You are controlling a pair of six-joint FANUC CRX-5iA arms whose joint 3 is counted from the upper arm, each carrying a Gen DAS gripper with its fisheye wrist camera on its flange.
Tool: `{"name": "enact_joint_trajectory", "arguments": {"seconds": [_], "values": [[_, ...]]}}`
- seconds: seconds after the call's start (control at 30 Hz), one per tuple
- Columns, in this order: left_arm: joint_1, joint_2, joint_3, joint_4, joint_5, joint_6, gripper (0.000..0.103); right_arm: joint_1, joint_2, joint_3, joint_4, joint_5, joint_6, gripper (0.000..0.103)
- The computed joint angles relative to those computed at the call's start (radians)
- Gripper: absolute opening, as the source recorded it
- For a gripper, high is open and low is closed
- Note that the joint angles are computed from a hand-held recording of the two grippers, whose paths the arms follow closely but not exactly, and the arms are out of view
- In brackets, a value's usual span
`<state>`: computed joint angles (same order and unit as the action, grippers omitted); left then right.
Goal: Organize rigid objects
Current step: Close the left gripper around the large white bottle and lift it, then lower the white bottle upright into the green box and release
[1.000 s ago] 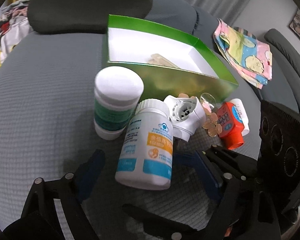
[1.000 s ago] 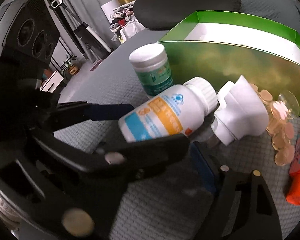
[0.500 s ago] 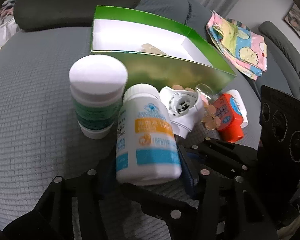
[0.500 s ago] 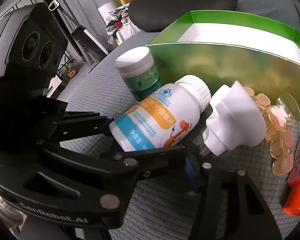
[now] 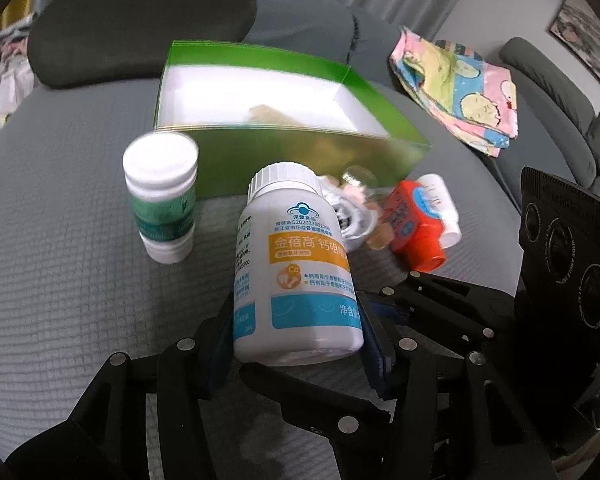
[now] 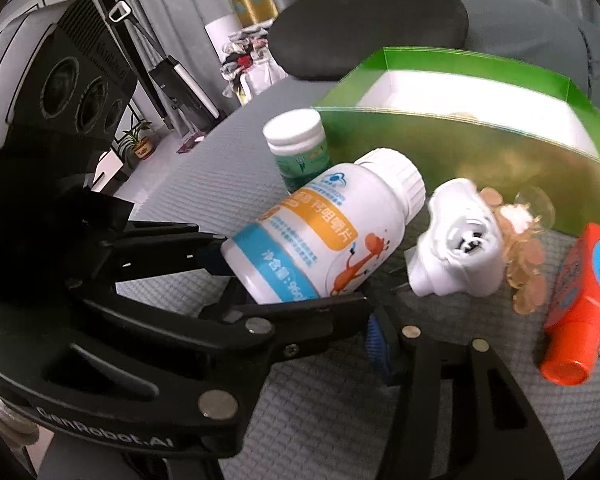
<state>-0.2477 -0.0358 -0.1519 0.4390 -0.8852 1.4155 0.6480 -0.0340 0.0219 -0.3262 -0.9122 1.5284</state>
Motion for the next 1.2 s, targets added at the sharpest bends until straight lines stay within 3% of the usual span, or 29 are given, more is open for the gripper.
{"name": "enact_joint_trajectory", "arguments": {"seconds": [0.23,0.6,0.83,1.13,1.2], "values": [[-0.011,-0.001,0.069,-0.018,0.026,-0.009,0.054,-0.004,-0.011,0.034,0.063,0.05,0.015,0.055],[-0.006,0.165,0.259,0.054,0.065,-0.07,0.054,-0.101,0.135,0.238,0.061,0.029,0.08,0.055],[0.024,0.28,0.35,0.137,0.043,-0.1,0.054,-0.146,0.255,0.372,0.055,-0.02,0.098,0.055],[0.043,0.346,0.377,0.192,0.015,-0.087,0.055,-0.148,0.306,0.404,0.081,-0.052,0.083,0.056],[0.042,0.351,0.395,0.159,0.001,-0.049,0.063,-0.138,0.306,0.399,0.102,-0.061,0.065,0.061]]}}
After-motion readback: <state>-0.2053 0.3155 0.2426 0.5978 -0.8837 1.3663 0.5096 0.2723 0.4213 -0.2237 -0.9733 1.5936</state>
